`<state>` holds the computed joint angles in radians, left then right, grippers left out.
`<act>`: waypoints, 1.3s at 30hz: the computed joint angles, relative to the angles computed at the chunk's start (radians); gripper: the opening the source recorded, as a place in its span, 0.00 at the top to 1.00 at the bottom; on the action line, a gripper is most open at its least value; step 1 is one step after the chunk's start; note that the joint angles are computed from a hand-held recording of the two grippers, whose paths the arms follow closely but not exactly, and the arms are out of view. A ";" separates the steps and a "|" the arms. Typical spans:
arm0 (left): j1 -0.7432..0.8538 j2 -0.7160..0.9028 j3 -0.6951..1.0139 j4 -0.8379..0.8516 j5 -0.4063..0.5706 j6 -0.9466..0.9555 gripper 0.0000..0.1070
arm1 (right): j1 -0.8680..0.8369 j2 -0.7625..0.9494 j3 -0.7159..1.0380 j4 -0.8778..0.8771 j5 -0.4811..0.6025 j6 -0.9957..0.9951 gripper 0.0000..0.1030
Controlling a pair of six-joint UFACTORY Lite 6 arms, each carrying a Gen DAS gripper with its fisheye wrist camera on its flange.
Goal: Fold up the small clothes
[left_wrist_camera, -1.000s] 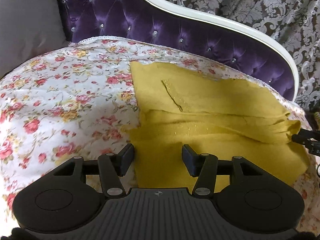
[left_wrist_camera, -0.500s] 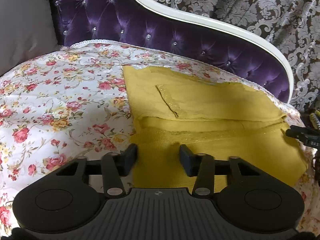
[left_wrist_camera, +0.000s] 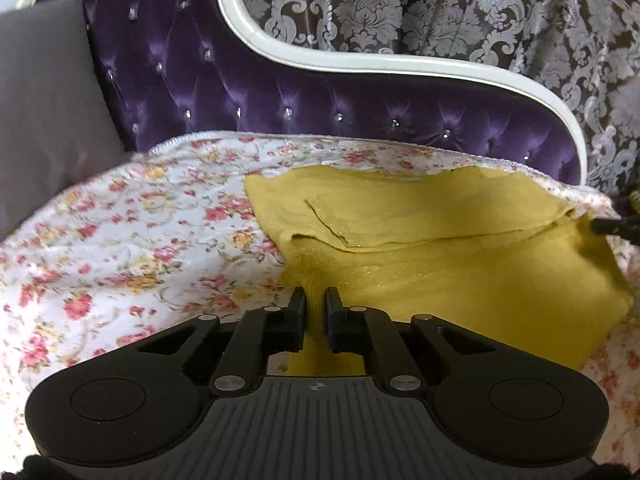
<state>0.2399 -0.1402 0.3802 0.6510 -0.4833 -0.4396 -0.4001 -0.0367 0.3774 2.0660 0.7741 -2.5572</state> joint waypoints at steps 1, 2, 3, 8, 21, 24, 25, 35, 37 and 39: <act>-0.006 -0.022 -0.016 -0.025 0.002 0.028 0.91 | -0.005 -0.017 -0.010 -0.006 0.002 0.009 0.91; -0.015 -0.044 -0.033 -0.057 0.005 0.061 0.91 | -0.009 -0.032 -0.018 -0.012 0.002 0.016 0.91; -0.023 -0.071 -0.054 -0.092 0.002 0.097 0.91 | -0.011 -0.043 -0.025 -0.013 0.002 0.019 0.91; -0.042 -0.210 -0.157 -0.183 -0.012 0.207 0.92 | -0.044 -0.075 -0.056 -0.039 0.022 0.039 0.91; 0.029 0.074 0.024 0.070 -0.001 -0.088 0.57 | -0.039 -0.085 -0.088 -0.065 0.023 -0.004 0.91; 0.033 0.112 0.055 0.124 -0.013 -0.139 0.47 | -0.058 -0.088 -0.101 -0.080 0.031 -0.003 0.91; 0.032 0.125 0.071 0.142 -0.011 -0.163 0.47 | -0.058 -0.083 -0.101 -0.078 0.029 -0.005 0.91; 0.007 0.124 0.081 -0.043 0.034 -0.080 0.50 | -0.055 -0.073 -0.100 -0.074 0.023 -0.002 0.91; 0.013 0.134 0.085 -0.039 0.052 -0.082 0.49 | -0.054 -0.051 -0.086 -0.066 0.021 -0.007 0.91; 0.027 0.155 0.100 0.010 0.044 -0.117 0.47 | -0.050 -0.018 -0.071 -0.050 0.023 -0.014 0.91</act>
<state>0.2672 0.0146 0.4803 0.6610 -0.4392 -0.5562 -0.4498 -0.0548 0.3066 2.0162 0.7974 -2.5716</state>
